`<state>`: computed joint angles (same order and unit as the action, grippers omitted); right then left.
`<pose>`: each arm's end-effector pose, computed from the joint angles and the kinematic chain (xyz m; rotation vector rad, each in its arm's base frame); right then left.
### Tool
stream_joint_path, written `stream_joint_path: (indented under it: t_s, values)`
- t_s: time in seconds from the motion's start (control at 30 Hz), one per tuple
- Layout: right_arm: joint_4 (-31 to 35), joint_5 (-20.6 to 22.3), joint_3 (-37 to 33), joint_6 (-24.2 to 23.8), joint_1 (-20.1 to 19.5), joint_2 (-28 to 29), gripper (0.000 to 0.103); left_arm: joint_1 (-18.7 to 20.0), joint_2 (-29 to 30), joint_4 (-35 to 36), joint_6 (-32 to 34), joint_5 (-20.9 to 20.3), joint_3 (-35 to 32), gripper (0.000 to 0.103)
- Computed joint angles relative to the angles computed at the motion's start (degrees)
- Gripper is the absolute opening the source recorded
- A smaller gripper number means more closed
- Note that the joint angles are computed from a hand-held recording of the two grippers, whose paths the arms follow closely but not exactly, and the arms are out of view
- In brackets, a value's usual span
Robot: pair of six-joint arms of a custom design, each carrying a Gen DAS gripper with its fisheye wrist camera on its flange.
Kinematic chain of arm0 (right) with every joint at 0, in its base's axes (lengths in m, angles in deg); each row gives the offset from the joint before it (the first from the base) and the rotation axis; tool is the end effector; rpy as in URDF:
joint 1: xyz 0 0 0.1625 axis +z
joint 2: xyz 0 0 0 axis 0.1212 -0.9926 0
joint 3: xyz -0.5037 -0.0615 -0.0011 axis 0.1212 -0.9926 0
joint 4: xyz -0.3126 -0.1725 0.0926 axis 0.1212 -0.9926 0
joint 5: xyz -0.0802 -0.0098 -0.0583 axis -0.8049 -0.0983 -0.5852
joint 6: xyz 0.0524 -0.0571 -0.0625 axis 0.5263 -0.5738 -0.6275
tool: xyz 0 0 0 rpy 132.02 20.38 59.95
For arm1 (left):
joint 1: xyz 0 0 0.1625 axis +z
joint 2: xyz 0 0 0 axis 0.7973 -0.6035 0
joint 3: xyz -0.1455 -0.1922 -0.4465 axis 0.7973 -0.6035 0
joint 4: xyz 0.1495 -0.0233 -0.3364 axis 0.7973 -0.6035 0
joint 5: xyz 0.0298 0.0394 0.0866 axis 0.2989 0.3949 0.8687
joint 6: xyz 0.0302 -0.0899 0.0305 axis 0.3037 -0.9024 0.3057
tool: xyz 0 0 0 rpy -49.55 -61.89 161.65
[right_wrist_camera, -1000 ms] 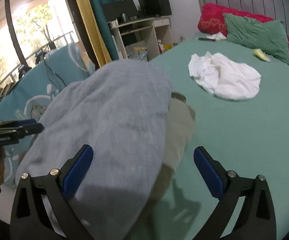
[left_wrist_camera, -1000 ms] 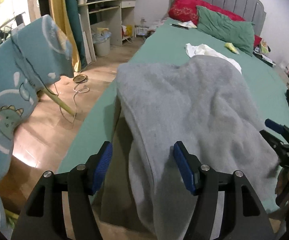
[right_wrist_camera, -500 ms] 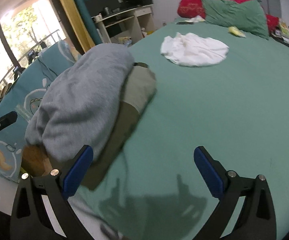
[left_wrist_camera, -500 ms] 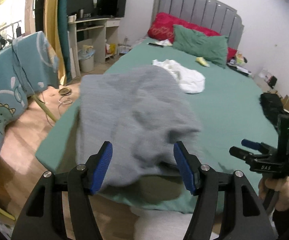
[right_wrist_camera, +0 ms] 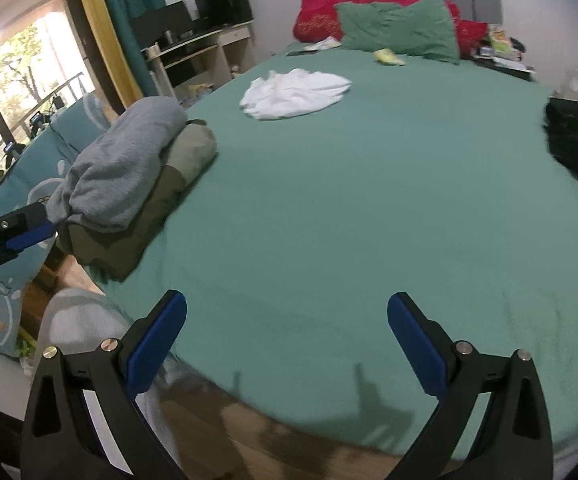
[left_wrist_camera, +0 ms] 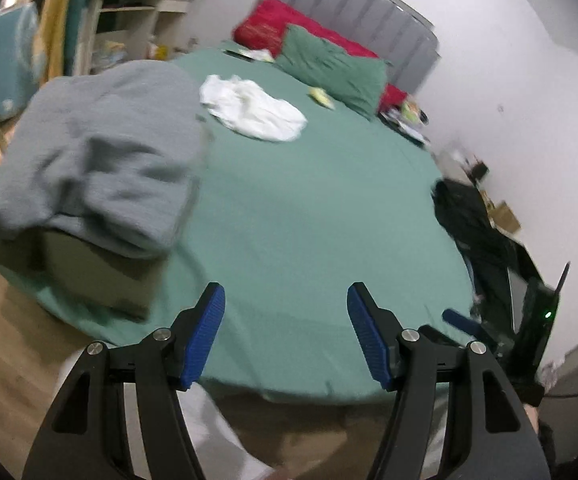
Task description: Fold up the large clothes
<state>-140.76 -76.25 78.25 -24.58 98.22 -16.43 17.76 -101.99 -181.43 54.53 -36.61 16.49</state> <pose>0.2941 -0.8032 0.0668 0.2085 -2.3786 0.9709 -0.1310 -0.8535 0.3520 0.6502 2.7573 -0.6961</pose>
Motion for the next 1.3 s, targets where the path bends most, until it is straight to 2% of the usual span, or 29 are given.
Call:
stream_joint_path:
  t_s: [0.2, 0.3, 0.47, 0.6, 0.7, 0.8, 0.87, 0.97, 1.1, 1.3]
  values:
    - [-11.6, -3.2, 11.2, -0.1, 0.6, -5.8, 0.100, -3.7, -1.2, -3.4, 2.5, 0.6, 5.8, 0.067]
    - [-17.5, -5.2, 14.9, -1.0, 1.2, -8.0, 0.100, -6.4, -2.7, -11.3, 6.0, 2.7, 10.6, 0.067]
    - [-26.1, -8.0, 18.7, -3.8, 2.5, -10.8, 0.100, -10.0, -4.8, -23.7, 12.9, 2.5, 16.5, 0.067]
    - [-33.4, -10.2, 20.6, -8.4, 4.2, -12.1, 0.100, -12.6, -5.8, -33.6, 16.6, 2.8, 19.8, 0.068]
    - [-40.9, -12.3, 21.0, -13.8, 6.0, -12.5, 0.100, -14.5, -6.8, -39.9, 18.9, 3.1, 22.0, 0.075]
    - [-47.5, -12.9, 20.3, -19.6, 7.9, -12.4, 0.100, -15.7, -7.2, -43.7, 20.3, 4.2, 23.1, 0.075]
    - [-50.7, -12.7, 19.4, -22.2, 8.7, -12.1, 0.100, -15.9, -7.8, -45.2, 20.2, 3.1, 24.1, 0.076]
    - [-52.4, -10.5, 19.0, -23.8, 9.7, -11.9, 0.101, -15.5, -8.4, -47.7, 19.3, 1.7, 25.1, 0.078]
    - [-52.8, -8.1, 17.3, -25.6, 10.2, -10.6, 0.101, -15.1, -8.2, -51.3, 19.0, 2.3, 25.6, 0.081]
    - [-48.7, -6.1, 14.5, -24.8, 9.6, -8.5, 0.102, -13.4, -7.4, -48.2, 19.3, 0.9, 23.7, 0.083]
